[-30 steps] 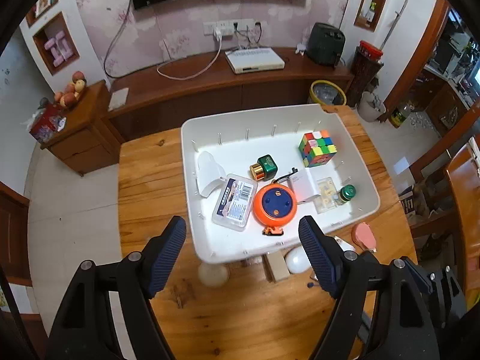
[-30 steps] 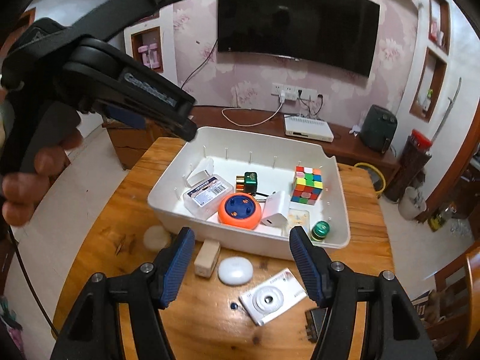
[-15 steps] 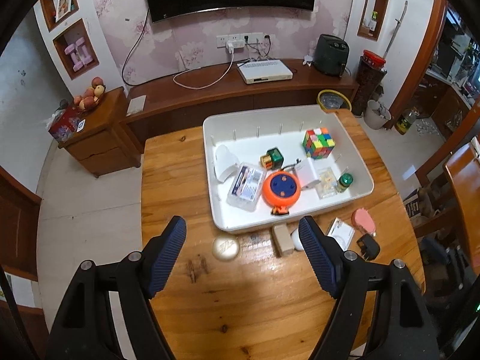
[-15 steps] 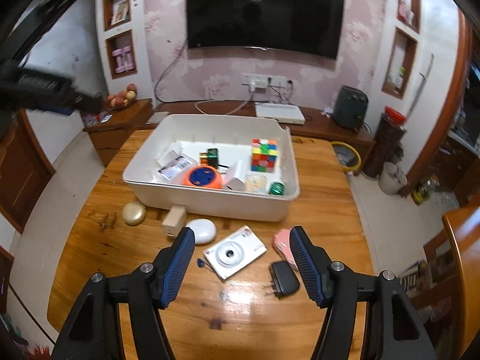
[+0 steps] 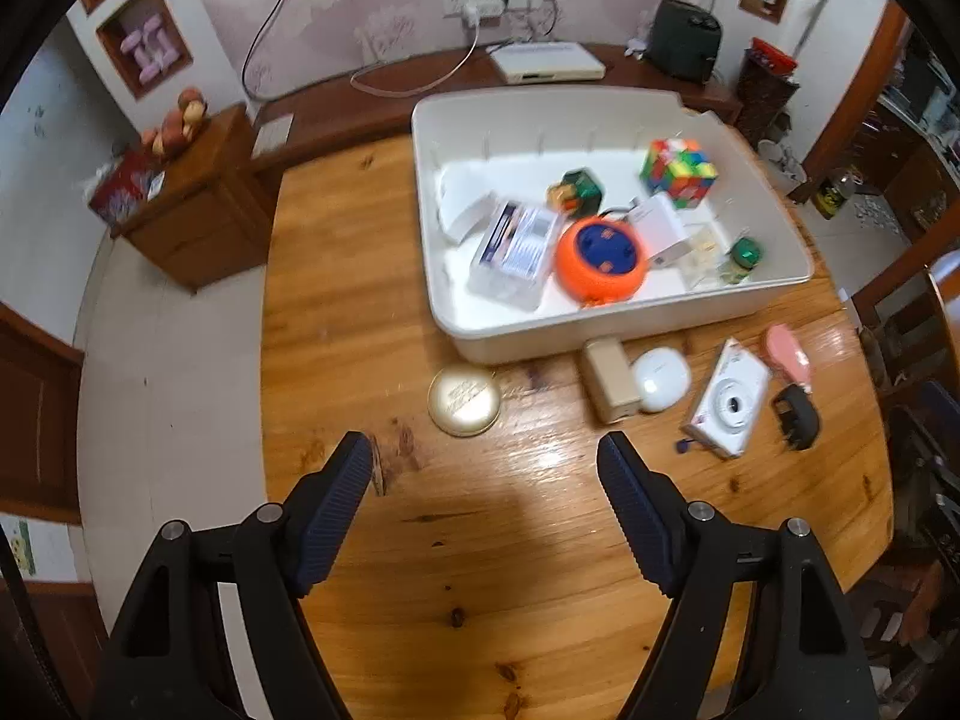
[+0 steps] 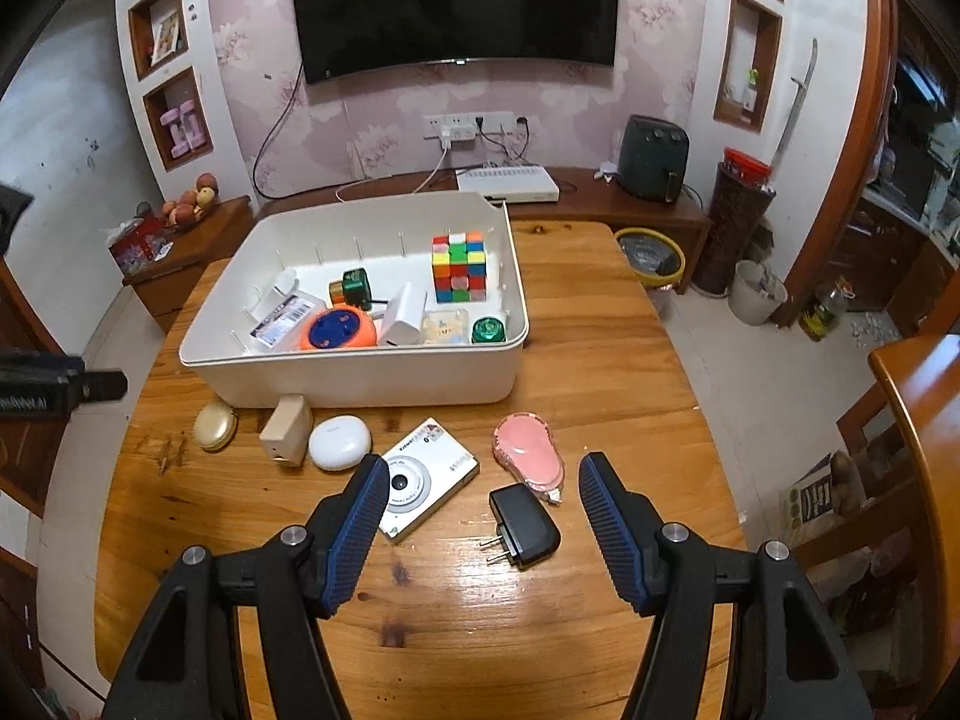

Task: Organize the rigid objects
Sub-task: 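Move both tools toward the gold round tin on the table, then grasp the gold tin with left tool while right tool grasps the beige adapter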

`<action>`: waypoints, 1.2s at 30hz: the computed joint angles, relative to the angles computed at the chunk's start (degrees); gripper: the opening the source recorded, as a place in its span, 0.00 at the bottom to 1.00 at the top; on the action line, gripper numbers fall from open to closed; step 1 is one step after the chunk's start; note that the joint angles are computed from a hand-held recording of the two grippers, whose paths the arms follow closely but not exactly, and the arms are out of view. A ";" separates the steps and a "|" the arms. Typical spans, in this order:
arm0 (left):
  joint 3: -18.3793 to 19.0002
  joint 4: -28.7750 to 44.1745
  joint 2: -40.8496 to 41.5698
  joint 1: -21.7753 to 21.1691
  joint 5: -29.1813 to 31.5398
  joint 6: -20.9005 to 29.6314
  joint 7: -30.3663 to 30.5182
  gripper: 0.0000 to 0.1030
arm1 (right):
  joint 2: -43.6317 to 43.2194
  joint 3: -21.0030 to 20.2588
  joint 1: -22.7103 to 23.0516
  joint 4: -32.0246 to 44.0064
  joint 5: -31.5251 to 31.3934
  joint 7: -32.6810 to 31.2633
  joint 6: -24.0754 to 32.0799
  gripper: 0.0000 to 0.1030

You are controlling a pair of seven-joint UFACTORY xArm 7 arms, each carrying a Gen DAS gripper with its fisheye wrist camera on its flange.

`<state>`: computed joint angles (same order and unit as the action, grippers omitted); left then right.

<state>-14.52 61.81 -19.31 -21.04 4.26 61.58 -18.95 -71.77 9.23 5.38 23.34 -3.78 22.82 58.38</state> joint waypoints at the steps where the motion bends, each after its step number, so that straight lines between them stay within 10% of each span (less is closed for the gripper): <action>1: 0.16 -0.72 0.14 0.11 -0.14 -0.45 -0.20 0.78 | 0.36 0.29 0.29 -0.42 0.18 0.10 -0.65 0.65; 19: 3.72 -7.62 9.01 1.19 -5.44 -10.91 1.64 0.78 | 21.53 10.81 9.25 -2.24 -1.86 9.66 -22.07 0.64; 36: 2.54 -8.90 11.64 -0.14 -1.14 -16.71 0.99 0.77 | 36.91 17.54 4.03 1.57 -18.67 27.23 -31.27 0.50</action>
<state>-11.99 52.91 -7.67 -21.18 3.12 44.87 -17.96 -34.86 26.77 9.42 24.91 -22.45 50.05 27.11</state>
